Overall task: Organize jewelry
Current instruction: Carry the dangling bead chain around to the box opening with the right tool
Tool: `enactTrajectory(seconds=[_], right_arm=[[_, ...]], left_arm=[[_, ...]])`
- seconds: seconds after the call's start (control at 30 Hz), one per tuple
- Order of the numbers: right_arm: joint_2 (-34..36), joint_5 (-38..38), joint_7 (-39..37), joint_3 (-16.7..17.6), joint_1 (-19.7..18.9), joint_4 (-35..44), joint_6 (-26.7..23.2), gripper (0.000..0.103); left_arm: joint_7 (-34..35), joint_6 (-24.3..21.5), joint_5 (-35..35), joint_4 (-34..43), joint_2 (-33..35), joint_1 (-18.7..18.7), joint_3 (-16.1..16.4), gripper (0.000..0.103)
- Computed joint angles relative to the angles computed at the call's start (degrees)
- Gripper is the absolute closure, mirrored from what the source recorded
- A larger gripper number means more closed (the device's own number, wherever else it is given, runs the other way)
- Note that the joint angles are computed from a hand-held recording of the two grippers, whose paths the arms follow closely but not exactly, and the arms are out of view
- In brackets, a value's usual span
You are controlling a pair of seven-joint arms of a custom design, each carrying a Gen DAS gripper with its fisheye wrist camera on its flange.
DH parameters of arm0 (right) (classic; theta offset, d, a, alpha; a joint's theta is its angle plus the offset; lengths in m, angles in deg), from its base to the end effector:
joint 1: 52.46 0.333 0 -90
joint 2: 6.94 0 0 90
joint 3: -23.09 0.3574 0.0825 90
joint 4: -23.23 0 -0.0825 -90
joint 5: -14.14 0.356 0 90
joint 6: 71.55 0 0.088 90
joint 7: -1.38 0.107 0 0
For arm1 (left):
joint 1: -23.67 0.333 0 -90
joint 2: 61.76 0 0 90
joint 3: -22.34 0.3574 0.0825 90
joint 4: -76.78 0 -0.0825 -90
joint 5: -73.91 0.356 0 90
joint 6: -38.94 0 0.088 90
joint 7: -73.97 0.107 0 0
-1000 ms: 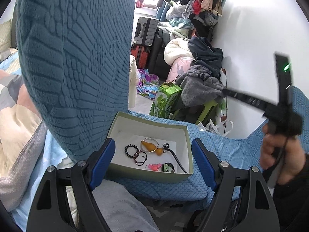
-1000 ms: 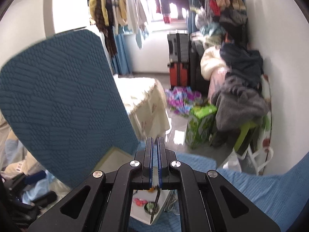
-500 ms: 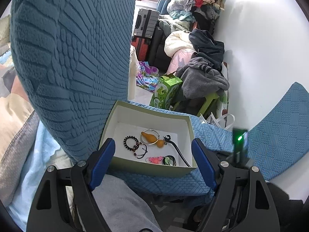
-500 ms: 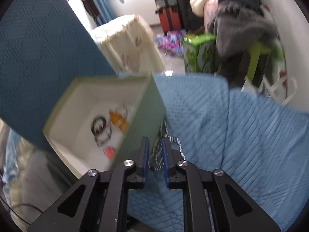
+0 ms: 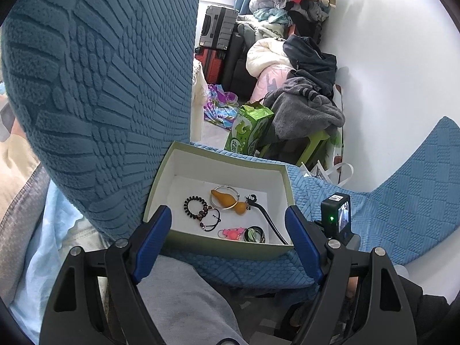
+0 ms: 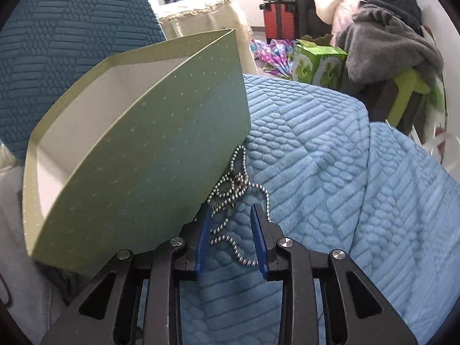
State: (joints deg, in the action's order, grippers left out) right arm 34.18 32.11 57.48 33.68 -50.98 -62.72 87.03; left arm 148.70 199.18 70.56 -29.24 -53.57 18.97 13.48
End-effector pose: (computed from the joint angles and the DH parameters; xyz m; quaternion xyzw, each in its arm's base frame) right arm 0.7527 0.1095 0.3570 -0.8097 0.5015 -0.1397 0.2711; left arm 0.6134 -0.1382 0.5942 -0.6782 0.6214 -0.3520 0.1736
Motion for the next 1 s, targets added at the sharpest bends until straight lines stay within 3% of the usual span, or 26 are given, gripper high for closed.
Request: enactTrajectory(seconds=[0.13, 0.37, 0.47, 0.5, 0.6, 0.73, 1.0], right_arm=[[2.2, -0.6, -1.2, 0.3, -0.3, 3.5, -2.4, 0.077], [2.8, -2.1, -4.2, -0.3, 0.7, 3.8, -0.3, 0.077], [2.5, -4.3, -4.5, -1.5, 1.9, 2.5, 2.1, 0.083], [2.4, -4.0, -4.7, -0.8, 1.4, 2.2, 1.9, 0.093], [1.3, -5.9, -3.5, -2.6, 3.4, -1.5, 7.5, 0.096], [0.8, -6.9, 1.3, -4.0, 3.9, -1.4, 6.1, 0.099], [-3.8, -5.5, 7.7, -2.8, 2.5, -3.6, 7.6, 0.102]], left_arm=[[-1.4, -0.4, 1.2, 0.6, 0.4, -0.4, 0.3, 0.022], [-3.6, -0.8, 2.7, 1.2, 1.1, -0.6, 0.6, 0.022], [-4.0, -1.4, 3.3, 2.0, 1.6, -0.7, 0.6, 0.022], [-4.0, -1.4, 3.3, 2.1, 1.8, -0.7, 0.5, 0.022], [-3.7, -1.6, 3.1, 2.8, 2.2, -0.8, 0.3, 0.022], [-2.5, -1.0, 1.6, 2.4, 2.2, -0.3, -0.1, 0.022], [-0.7, 0.1, -1.0, 1.3, 1.5, 0.3, -0.4, 0.022]])
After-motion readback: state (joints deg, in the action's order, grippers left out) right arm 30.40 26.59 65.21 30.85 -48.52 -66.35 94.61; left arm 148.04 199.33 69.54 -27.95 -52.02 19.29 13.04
